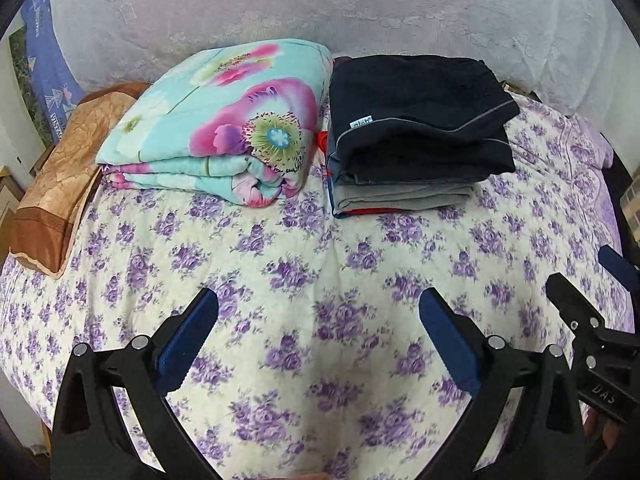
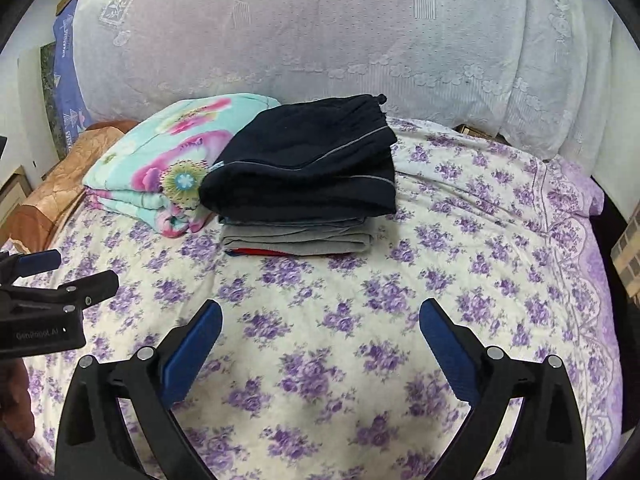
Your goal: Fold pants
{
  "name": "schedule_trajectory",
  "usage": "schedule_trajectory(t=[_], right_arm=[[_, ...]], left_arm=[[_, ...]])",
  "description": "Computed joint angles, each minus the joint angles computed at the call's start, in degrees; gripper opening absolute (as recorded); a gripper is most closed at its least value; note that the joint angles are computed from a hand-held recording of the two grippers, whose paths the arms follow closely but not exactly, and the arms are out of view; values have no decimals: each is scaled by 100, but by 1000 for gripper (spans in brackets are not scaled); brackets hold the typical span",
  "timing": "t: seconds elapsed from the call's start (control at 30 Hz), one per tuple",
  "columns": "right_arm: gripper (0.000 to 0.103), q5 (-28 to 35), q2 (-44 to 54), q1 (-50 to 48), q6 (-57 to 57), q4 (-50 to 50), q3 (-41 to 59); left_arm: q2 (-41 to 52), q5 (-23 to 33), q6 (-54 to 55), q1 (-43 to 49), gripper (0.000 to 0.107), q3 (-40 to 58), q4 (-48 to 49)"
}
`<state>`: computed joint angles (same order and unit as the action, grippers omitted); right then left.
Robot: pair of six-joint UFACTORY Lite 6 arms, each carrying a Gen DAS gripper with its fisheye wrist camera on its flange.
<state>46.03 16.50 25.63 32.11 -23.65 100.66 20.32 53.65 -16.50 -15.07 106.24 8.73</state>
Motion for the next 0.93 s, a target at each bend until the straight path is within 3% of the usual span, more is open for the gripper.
schedule_trajectory(t=[0.4,0.93], right_arm=[[99,158,-99,221,329,-185,11],[99,52,-138,160,70,254,-285]], left_arm=[[-653,-97,299,191,98,-624,-266],[-748,-143,-151,-138,98,-764,440]])
